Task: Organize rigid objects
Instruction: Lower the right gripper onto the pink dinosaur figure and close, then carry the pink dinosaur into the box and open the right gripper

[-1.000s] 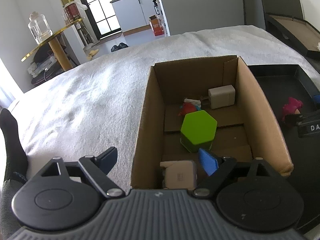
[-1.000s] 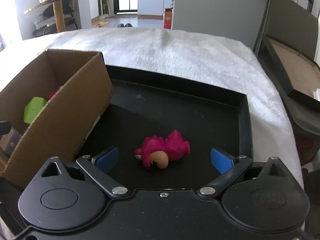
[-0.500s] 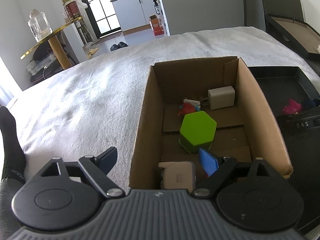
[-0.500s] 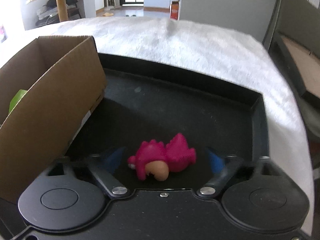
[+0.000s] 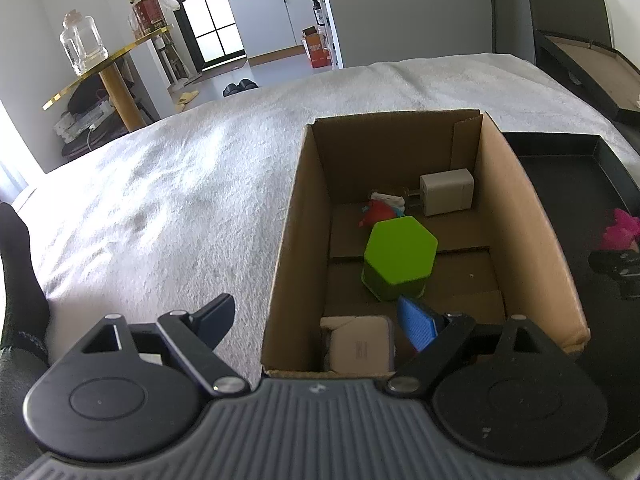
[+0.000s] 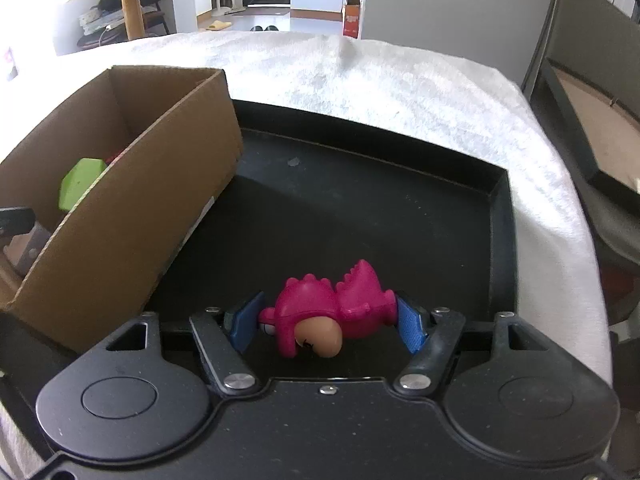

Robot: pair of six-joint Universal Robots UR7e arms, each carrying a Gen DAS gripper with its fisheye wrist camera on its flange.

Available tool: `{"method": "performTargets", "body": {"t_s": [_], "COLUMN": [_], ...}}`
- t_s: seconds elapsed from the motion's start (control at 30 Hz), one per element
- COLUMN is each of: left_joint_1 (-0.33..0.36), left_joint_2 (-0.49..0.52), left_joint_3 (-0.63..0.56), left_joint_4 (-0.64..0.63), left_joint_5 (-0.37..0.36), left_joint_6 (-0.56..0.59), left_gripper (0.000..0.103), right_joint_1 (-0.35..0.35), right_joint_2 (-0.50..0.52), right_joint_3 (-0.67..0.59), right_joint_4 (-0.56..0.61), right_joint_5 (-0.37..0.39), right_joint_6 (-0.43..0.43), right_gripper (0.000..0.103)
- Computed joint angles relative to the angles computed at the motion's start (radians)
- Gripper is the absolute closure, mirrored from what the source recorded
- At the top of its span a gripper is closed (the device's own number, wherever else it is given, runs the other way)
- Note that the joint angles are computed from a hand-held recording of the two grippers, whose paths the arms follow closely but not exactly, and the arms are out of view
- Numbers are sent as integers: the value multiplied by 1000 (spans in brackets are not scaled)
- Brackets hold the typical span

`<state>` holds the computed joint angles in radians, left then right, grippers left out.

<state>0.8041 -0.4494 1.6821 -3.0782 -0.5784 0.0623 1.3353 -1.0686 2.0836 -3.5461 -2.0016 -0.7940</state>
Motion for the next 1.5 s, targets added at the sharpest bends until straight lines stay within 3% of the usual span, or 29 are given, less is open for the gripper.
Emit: {"method": "performTargets", "body": {"t_s": [0.23,1.07,1.33,1.5], "left_joint_1": [1,8,14,19], "left_joint_2": [-7,-24,-35,-41], "left_joint_3": [5,29,37,41], "left_joint_4": [-5,-58,-68,-87], "left_joint_5": [-13,-43,-69,-84], "left_joint_6": [0,-7,-10,-9], "left_gripper": [16,16,20,28], "right_joint_1": [38,146,166,181], "right_joint_2": [-8,23,36,60], "right_joint_3": [1,-17,-24,-42], "right_joint_4": [-18,-103,-86,-81], "right_joint_5": [-19,-10,6,21], "right_joint_6": [10,-76,-105,-122], "right_gripper": [35,35,35,35]}}
